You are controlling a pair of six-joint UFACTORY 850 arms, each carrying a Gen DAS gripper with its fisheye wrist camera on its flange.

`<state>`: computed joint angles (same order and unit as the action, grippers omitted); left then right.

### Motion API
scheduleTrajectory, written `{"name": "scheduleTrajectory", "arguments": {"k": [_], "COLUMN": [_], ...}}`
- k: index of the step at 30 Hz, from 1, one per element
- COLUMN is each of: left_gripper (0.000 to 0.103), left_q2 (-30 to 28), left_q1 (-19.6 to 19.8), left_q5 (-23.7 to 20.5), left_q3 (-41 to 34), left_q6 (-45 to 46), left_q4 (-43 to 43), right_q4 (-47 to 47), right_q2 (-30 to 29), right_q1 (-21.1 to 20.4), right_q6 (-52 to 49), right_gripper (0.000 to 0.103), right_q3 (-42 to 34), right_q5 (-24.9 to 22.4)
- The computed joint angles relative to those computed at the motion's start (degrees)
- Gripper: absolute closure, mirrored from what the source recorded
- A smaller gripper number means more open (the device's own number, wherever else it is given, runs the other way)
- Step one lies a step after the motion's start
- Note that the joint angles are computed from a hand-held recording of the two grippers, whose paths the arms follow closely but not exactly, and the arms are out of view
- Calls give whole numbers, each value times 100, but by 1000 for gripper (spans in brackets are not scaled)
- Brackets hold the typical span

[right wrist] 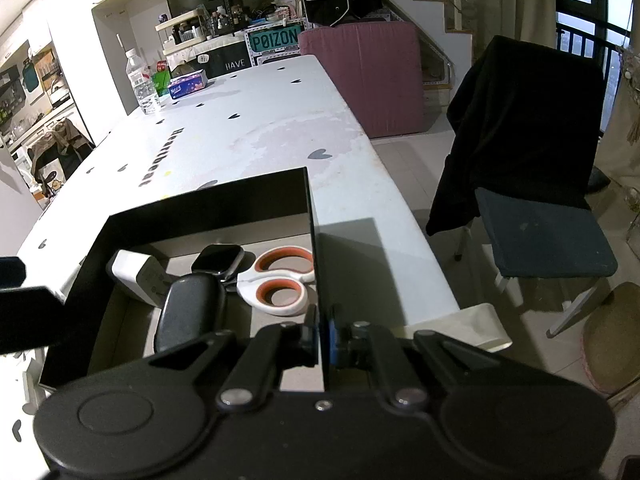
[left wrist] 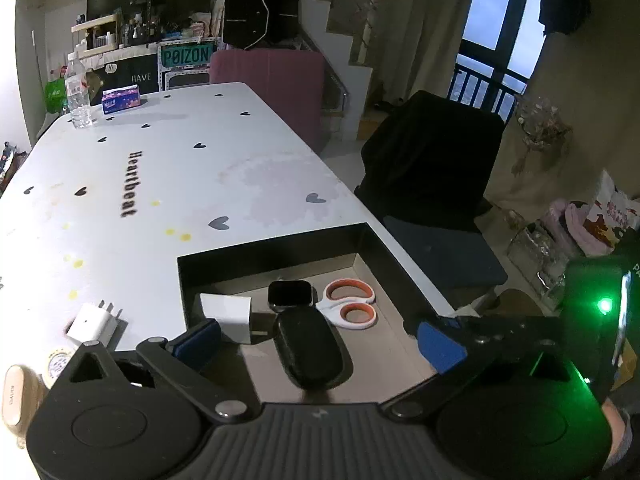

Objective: Organize rigid objects
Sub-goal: 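Withdraw the left tool and move it toward the beige earbud case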

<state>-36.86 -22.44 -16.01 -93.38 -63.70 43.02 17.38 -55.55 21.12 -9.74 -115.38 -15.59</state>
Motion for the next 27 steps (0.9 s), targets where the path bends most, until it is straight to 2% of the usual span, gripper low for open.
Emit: {"name": "scheduleTrajectory", "arguments": {"k": [10, 16, 23, 27], "left_gripper": [0, 0, 0, 0], "left_q2": [323, 704, 1215, 1395], "left_q1": [-115, -187, -20, 136], "left_q5": [-64, -269, -395, -718], "left_q3": [425, 1109, 2014, 2441], "left_q6": [-1089, -3304, -5049, -5790], "left_q4": [1238, 3478, 5248, 5939], "right_q4": [9, 0, -44, -50], "right_q2": [-2, -2, -4, -4], "right_q1": [-1, -2, 1, 2], "right_q6": [-11, -3, 37, 42], "right_gripper": [98, 98, 98, 98], "right_q3": [-2, -2, -4, -5], "right_q5": [-1, 0, 1, 2]}}
